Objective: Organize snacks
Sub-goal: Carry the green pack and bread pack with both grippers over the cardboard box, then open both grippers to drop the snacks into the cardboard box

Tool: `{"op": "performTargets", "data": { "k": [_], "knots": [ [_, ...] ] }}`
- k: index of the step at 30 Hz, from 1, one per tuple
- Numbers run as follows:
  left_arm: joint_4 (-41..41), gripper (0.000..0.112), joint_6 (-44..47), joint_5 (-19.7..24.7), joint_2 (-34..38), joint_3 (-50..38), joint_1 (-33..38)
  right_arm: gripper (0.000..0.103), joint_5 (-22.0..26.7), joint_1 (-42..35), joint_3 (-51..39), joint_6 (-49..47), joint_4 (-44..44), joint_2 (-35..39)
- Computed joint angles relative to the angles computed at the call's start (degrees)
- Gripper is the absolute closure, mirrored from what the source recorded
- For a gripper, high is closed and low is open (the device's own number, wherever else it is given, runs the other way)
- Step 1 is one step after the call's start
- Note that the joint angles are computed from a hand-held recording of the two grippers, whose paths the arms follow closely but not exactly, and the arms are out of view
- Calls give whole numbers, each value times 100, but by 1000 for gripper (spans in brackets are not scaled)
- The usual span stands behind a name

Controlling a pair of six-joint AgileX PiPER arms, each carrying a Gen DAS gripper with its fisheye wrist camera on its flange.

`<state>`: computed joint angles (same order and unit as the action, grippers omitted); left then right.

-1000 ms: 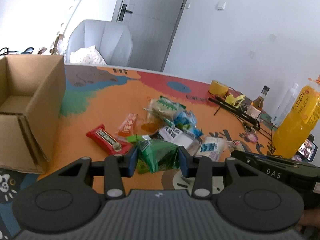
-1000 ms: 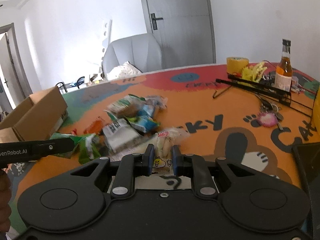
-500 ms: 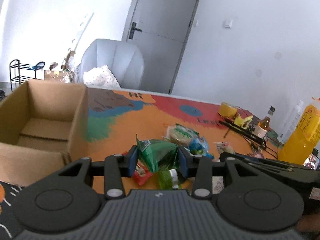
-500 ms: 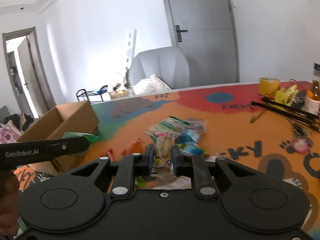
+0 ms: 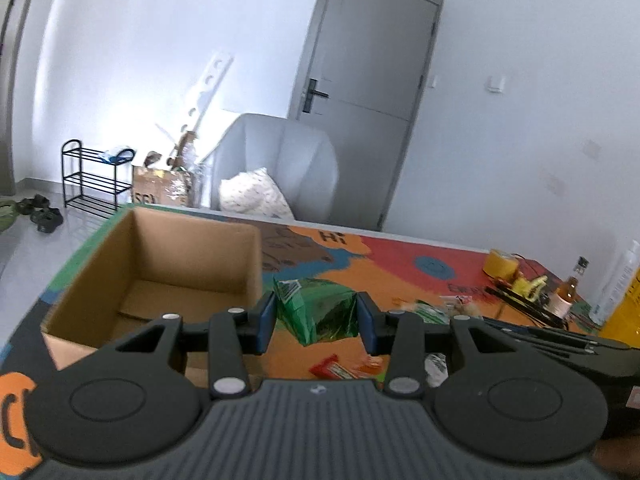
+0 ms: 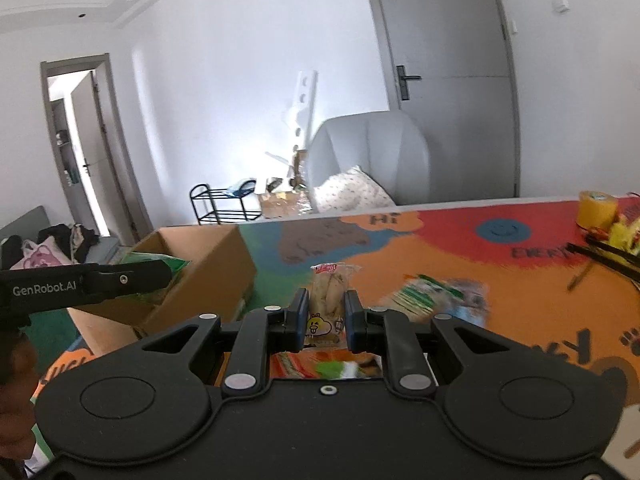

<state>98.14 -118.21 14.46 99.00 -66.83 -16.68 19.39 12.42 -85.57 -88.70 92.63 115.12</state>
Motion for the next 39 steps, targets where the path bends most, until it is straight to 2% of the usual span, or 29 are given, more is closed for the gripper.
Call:
{"op": "performTargets", "data": {
  "k": [8, 13, 23, 27, 30, 32, 34, 36, 39],
  "knots": [
    [-177, 71, 145, 205, -177, 138, 211, 86, 99, 224, -451, 513, -494, 166],
    [-484, 71, 436, 178, -188, 106, 463, 86, 126, 436, -826, 928, -972, 329],
    [-576, 70, 428, -20, -30, 23, 935, 86, 251, 752, -1578, 2013, -2009, 747],
    [-939, 69, 696, -130, 25, -37, 1138, 86, 310, 872, -1946, 2500, -2443, 937],
    [-895, 60, 691, 209, 64, -74, 1052, 86, 376, 944, -2205, 2753, -2677, 1069],
    [-1030, 44, 727, 249, 34, -57, 1071, 86, 427, 986, -2386, 2967, -2866, 1158],
    [-1003, 37, 599, 279, -53, 23, 1106, 86, 512, 1011, -2572, 3157, -2996, 1254],
    [-799, 34, 364, 361, -162, 145, 1108, 86, 645, 1013, -2733, 3234, -3001, 1336],
    [-922, 32, 454, 453, -291, 234, 1117, 84, 889, 989, -3032, 3272, -2839, 1497]
  ]
}}
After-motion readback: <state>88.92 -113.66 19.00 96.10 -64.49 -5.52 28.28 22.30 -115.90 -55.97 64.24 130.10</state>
